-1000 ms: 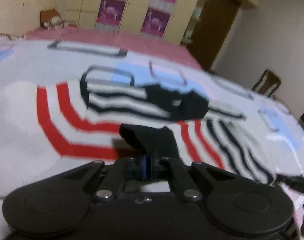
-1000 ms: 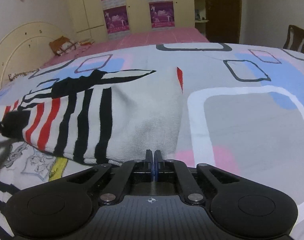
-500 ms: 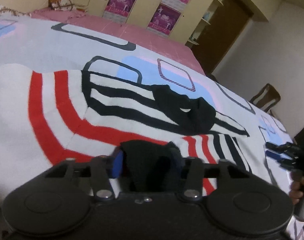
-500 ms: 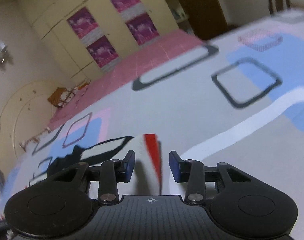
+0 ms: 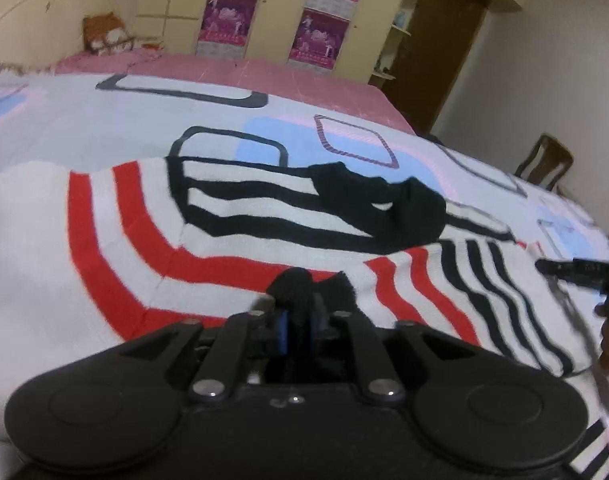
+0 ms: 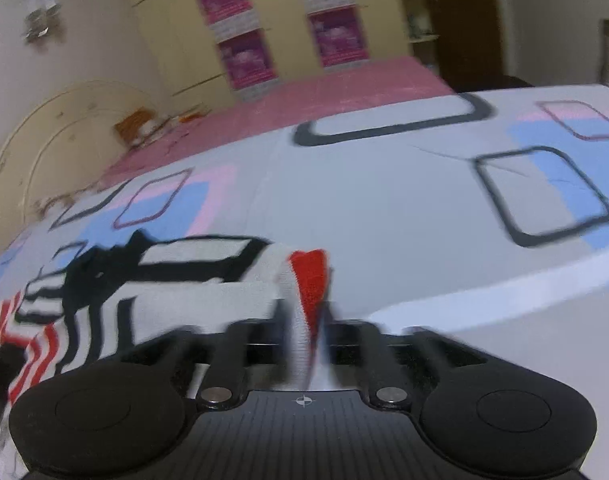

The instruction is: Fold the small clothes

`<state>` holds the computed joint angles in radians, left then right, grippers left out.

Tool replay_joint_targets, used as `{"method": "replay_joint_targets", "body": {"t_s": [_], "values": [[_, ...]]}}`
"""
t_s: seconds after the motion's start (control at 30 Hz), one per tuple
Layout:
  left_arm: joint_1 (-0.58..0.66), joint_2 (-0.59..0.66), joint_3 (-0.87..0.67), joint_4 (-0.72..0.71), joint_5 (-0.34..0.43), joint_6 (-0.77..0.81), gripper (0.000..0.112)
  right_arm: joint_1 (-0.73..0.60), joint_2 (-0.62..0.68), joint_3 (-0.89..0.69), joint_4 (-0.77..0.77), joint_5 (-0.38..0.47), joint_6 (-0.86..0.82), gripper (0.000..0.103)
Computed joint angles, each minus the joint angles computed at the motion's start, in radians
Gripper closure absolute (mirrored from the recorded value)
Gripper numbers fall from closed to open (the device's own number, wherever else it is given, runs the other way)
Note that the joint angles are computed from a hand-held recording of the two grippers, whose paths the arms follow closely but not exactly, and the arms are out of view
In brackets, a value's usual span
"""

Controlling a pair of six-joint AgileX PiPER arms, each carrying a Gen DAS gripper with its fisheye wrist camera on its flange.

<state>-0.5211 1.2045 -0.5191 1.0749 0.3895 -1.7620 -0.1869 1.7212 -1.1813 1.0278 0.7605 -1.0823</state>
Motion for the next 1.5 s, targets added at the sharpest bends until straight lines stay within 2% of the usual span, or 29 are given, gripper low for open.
{"method": "replay_joint_targets", "body": {"t_s": [0.03, 0.07, 0.1, 0.13, 0.17, 0.23, 0.27, 0.37, 0.43, 0.47, 0.5, 0.53, 0.6, 0.67, 0.77, 0.83, 0.87, 0.9, 1.0, 1.1, 1.17, 1.27, 1.37, 1.43, 1.5], "values": [[-0.019, -0.022, 0.001, -0.002, 0.043, -0.012, 0.072, 0.002, -0.037, 0.028, 0.009, -0.045, 0.003, 0.04], [-0.076, -0.037, -0.004, 0.034, 0.125, -0.054, 0.066, -0.013, -0.061, 0.05, 0.052, -0.051, -0.035, 0.04], [-0.157, -0.045, -0.019, 0.08, 0.222, -0.106, 0.065, -0.034, -0.074, 0.054, 0.071, -0.017, -0.054, 0.053], [-0.215, -0.04, -0.042, 0.099, 0.278, -0.142, 0.065, -0.04, -0.08, 0.046, 0.052, 0.006, -0.046, 0.082], [-0.25, -0.015, -0.075, 0.109, 0.295, -0.157, 0.065, -0.027, -0.09, 0.046, 0.036, 0.013, -0.053, 0.09], [-0.248, 0.091, -0.171, 0.113, 0.223, -0.093, 0.065, 0.041, -0.113, 0.064, 0.005, -0.043, -0.066, 0.091], [-0.243, 0.167, -0.241, 0.074, 0.2, -0.006, 0.065, 0.071, -0.116, 0.071, -0.006, -0.062, -0.073, 0.091], [-0.227, 0.342, -0.373, 0.029, 0.15, 0.106, 0.065, 0.144, -0.099, 0.065, -0.044, -0.112, -0.074, 0.091], [-0.224, 0.42, -0.421, -0.012, 0.201, 0.171, 0.066, 0.186, -0.063, 0.058, -0.157, -0.221, -0.002, 0.093], [-0.221, 0.409, -0.407, 0.005, 0.2, 0.144, 0.066, 0.178, -0.041, 0.044, -0.159, -0.236, 0.024, 0.1], [-0.213, 0.396, -0.399, -0.013, 0.205, 0.154, 0.066, 0.158, -0.02, 0.021, -0.153, -0.21, 0.037, 0.103], [-0.215, 0.387, -0.396, -0.029, 0.23, 0.16, 0.066, 0.151, -0.013, -0.002, -0.184, -0.183, 0.067, 0.103], [-0.211, 0.368, -0.39, -0.054, 0.228, 0.148, 0.067, 0.169, -0.037, 0.011, -0.215, -0.201, 0.079, 0.103], [-0.218, 0.371, -0.413, -0.07, 0.23, 0.142, 0.066, 0.183, -0.086, 0.054, -0.138, -0.199, 0.017, 0.103], [-0.242, 0.443, -0.51, -0.102, 0.258, 0.161, 0.059, 0.237, -0.099, 0.075, -0.086, -0.147, -0.032, 0.103], [-0.249, 0.51, -0.578, -0.11, 0.293, 0.166, 0.051, 0.296, -0.1, 0.092, -0.116, -0.173, -0.018, 0.103], [-0.254, 0.52, -0.585, -0.113, 0.306, 0.169, 0.051, 0.312, -0.099, 0.099, -0.125, -0.191, -0.016, 0.103], [-0.261, 0.521, -0.584, -0.108, 0.325, 0.172, 0.05, 0.317, -0.093, 0.105, -0.127, -0.208, -0.026, 0.103], [-0.263, 0.462, -0.495, -0.08, 0.369, 0.153, 0.049, 0.243, -0.072, 0.095, -0.079, -0.177, -0.046, 0.103], [-0.25, 0.358, -0.378, -0.073, 0.362, 0.116, 0.051, 0.235, -0.102, 0.09, -0.196, -0.185, 0.033, 0.103], [-0.287, 0.309, -0.358, -0.075, 0.404, 0.096, 0.054, 0.23, -0.164, 0.12, -0.216, -0.183, 0.063, 0.103], [-0.405, 0.243, -0.327, -0.058, 0.454, 0.041, 0.053, 0.17, -0.307, 0.216, -0.155, -0.089, 0.011, 0.103], [-0.497, 0.271, -0.339, -0.068, 0.469, 0.025, 0.05, 0.156, -0.456, 0.345, -0.201, -0.049, 0.04, 0.103], [-0.515, 0.327, -0.346, -0.086, 0.482, 0.055, 0.047, 0.227, -0.482, 0.43, -0.328, -0.117, 0.146, 0.103], [-0.508, 0.297, -0.311, -0.073, 0.459, 0.024, 0.047, 0.255, -0.542, 0.491, -0.359, -0.188, 0.177, 0.103]]}}
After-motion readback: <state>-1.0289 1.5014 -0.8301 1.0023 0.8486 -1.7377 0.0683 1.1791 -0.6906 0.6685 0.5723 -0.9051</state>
